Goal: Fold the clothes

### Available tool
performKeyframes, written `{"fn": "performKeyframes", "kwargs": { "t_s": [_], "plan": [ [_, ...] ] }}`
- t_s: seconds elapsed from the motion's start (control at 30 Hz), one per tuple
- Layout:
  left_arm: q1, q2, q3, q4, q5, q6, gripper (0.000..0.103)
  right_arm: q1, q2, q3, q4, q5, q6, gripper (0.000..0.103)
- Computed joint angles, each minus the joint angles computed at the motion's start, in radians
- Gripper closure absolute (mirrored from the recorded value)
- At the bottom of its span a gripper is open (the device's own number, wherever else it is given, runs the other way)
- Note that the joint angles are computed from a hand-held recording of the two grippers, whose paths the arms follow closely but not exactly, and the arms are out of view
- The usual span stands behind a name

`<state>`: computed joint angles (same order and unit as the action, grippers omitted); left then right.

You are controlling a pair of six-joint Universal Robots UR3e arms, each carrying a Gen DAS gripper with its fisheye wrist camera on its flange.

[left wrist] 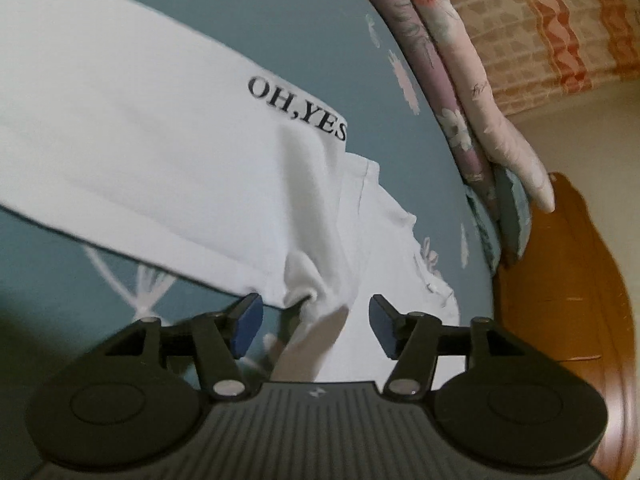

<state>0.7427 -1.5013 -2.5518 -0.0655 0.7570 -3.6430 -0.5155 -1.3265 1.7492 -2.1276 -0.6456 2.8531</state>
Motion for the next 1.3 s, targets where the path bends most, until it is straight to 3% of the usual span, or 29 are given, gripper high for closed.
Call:
{"fn": "performKeyframes", "kwargs": {
  "t_s": [0.13,0.27,0.37,0.47,0.63,0.73,0.87,0.9,0.97,1.0,1.03,1.1,1.3],
  "plan": [
    [-0.026,-0.114,0.000,0.210,0.017,-0.087,0.038,0.014,0.121,-0.038,-0.086,0.050,0.095,0.036],
    [-0.041,-0.156,0.034,0.261,0.060,-0.109,0.038,0.019,0.202,-0.058,-0.239,0.095,0.231,0.036],
    [-0.045,-0.137,0.045,0.240,0.087,-0.103,0.039,0.034,0.239,-0.092,-0.332,0.077,0.339,0.036],
    [-0.047,-0.117,0.046,0.208,0.090,-0.053,0.039,0.050,0.192,-0.081,-0.395,-0.025,0.379,0.036],
    [-0.074,-0.078,0.056,0.166,0.130,-0.009,0.039,0.027,0.222,-0.060,-0.373,0.062,0.442,0.033],
    [-0.129,-0.009,0.100,0.057,0.210,0.048,0.039,0.061,0.258,-0.065,-0.488,0.032,0.540,0.033],
    [-0.223,0.065,0.166,-0.059,0.305,0.139,0.038,0.096,0.307,-0.070,-0.743,-0.072,0.691,0.034],
    [-0.251,0.073,0.181,-0.068,0.328,0.155,0.038,0.103,0.316,-0.077,-0.768,-0.098,0.703,0.036],
    [-0.303,0.076,0.201,-0.068,0.366,0.180,0.038,0.119,0.333,-0.095,-0.800,-0.149,0.715,0.055],
    [-0.329,0.074,0.210,-0.065,0.385,0.192,0.038,0.128,0.329,-0.102,-0.797,-0.184,0.688,0.089],
    [-0.352,0.072,0.221,-0.067,0.400,0.205,0.038,0.137,0.323,-0.108,-0.791,-0.223,0.653,0.099],
    [-0.398,0.061,0.246,-0.079,0.428,0.231,0.038,0.156,0.313,-0.120,-0.784,-0.299,0.584,0.100],
    [-0.534,-0.014,0.320,-0.105,0.572,0.289,0.038,0.144,0.263,-0.069,-0.869,-0.372,0.522,0.100]
  ]
}}
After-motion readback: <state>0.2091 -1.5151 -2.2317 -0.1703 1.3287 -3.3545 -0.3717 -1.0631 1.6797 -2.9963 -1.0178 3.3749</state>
